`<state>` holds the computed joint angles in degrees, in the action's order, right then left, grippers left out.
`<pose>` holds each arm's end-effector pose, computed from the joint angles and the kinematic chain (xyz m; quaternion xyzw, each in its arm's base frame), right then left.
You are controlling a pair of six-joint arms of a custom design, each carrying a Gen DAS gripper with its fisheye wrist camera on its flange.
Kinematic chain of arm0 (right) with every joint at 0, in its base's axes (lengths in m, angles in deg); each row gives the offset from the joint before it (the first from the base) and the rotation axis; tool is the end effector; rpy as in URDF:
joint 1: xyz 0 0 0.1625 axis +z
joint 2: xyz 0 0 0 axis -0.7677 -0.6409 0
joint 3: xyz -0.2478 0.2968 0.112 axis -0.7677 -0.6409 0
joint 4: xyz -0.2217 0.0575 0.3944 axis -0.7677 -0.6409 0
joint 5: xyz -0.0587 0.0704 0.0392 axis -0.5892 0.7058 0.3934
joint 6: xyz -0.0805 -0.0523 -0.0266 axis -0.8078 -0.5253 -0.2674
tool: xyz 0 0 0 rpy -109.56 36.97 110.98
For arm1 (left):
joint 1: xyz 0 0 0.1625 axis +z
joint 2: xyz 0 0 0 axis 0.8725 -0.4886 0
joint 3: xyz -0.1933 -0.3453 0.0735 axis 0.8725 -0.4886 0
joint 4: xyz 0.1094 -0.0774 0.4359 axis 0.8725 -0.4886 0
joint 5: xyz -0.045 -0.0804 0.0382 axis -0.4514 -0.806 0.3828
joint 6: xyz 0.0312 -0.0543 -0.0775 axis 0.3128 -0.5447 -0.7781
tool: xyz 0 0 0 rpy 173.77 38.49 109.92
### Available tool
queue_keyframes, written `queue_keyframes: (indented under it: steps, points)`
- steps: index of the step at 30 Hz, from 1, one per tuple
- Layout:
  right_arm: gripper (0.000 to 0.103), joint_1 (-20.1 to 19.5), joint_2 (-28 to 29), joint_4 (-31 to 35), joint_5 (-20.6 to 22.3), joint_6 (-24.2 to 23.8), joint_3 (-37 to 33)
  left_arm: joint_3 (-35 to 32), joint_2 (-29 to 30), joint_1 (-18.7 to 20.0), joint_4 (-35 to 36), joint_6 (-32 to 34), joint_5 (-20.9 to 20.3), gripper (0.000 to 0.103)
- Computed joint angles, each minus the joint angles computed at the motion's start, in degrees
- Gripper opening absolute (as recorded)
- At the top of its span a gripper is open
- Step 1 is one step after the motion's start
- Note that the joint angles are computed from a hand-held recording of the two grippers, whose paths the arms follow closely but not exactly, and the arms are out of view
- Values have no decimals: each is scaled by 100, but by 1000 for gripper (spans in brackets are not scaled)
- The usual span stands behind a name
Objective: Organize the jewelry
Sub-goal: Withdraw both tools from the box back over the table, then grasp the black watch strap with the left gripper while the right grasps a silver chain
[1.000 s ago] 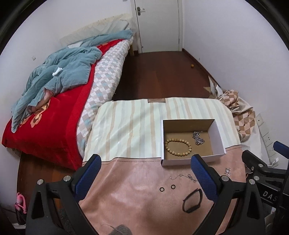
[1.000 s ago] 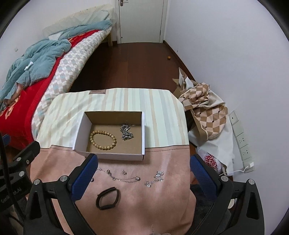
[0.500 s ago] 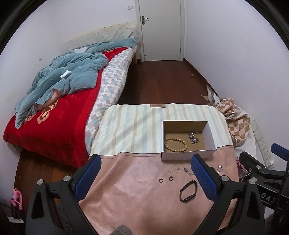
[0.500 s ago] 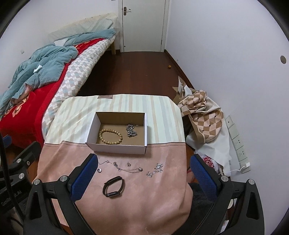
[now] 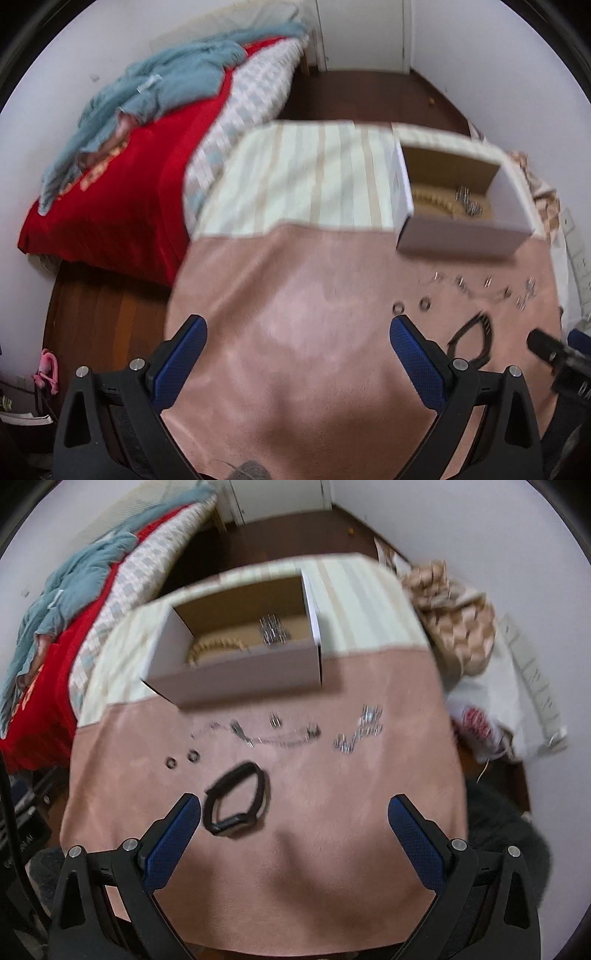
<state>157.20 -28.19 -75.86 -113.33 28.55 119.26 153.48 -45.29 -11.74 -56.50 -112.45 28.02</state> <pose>0.2971 -0.7332 0.1888 0.1050 -0.9311 0.1189 0.3284 -0.2924 -0.6722 0.2547 -0.0651 0.8425 -0.2679 0.4628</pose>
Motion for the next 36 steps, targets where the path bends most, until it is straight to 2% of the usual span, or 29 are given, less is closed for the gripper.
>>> queue_keyframes:
  steps: [4,6,9,13,16,18,19,20,22,23,24,28,31,33,36]
  points:
    - [100,-213,-41,-118,2,173,165,218,82,117,-959,945,-524,101]
    - [92,-279,-73,-141,-68,202,216,182,229,175,-1448,1467,-825,101]
    - [85,-394,-186,-111,-125,260,357,-56,534,250,-1775,2097,-1126,100]
    - [82,-490,-238,12,-162,263,329,-482,976,380,-2046,2804,-1619,100]
    - [82,-552,-247,81,-158,227,239,-777,1251,464,-1955,3037,-1821,84]
    - [82,-580,-245,41,-138,173,183,-903,1379,504,-1900,3135,-1911,67]
    - [82,-591,-226,42,-134,150,135,-938,1433,497,-1890,3207,-1864,65]
    - [82,-605,-208,49,-121,134,88,-930,1464,467,-1947,3337,-1747,59]
    - [79,-630,-189,16,-65,90,26,-935,1493,438,-2066,3517,-1695,36]
    - [76,-643,-171,-11,-49,57,-13,-931,1493,422,-2118,3563,-1656,9]
    - [75,-659,-153,-25,-27,42,-50,-963,1502,426,-2085,3530,-1660,6]
    - [71,-693,-74,-69,213,23,-172,-732,1284,466,-2193,3277,-1556,5]
    - [69,-654,94,-273,445,-263,-291,-459,994,492,-2185,2891,-1471,5]
    - [57,-618,310,-286,628,-475,-501,-377,903,504,-2129,2681,-1387,4]
    - [51,-550,653,-376,596,-751,-780,-218,752,507,-2102,2486,-1284,4]
